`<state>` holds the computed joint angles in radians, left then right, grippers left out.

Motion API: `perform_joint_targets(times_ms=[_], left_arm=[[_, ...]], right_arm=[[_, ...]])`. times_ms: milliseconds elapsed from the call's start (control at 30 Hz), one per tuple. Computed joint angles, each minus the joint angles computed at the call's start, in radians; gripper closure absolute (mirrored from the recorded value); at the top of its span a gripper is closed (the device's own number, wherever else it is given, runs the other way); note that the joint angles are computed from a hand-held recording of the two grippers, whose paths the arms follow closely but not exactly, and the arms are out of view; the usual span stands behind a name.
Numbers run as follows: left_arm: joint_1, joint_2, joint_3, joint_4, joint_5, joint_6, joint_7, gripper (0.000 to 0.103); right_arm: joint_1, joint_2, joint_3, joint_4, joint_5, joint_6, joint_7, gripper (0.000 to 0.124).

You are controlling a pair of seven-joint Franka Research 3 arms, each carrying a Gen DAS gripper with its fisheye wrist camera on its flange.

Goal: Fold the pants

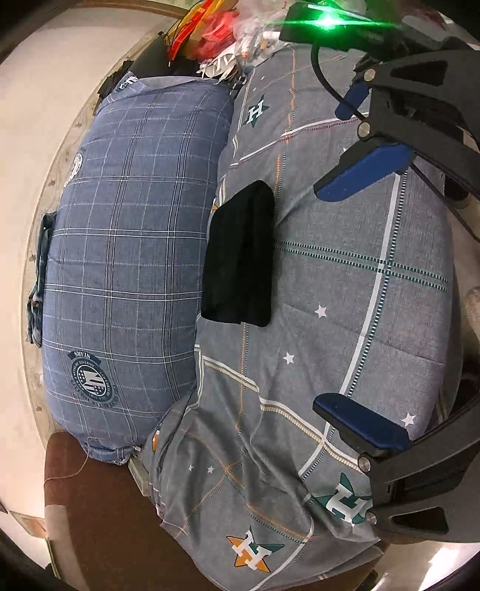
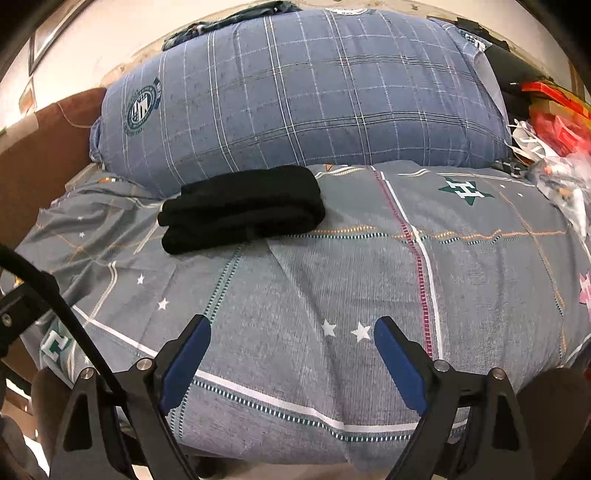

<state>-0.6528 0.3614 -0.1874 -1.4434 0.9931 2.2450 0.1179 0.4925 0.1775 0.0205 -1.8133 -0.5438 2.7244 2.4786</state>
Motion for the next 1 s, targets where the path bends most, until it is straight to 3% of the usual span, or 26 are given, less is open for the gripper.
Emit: perform_joint_targets(times_ms=[1000], left_arm=[[0.037,0.041,-0.004,0.005,-0.194,0.056,0.133,0.000]], right_arm=[[0.006,0.035,0.004,0.029,0.095,-0.065,-0.083,0.029]])
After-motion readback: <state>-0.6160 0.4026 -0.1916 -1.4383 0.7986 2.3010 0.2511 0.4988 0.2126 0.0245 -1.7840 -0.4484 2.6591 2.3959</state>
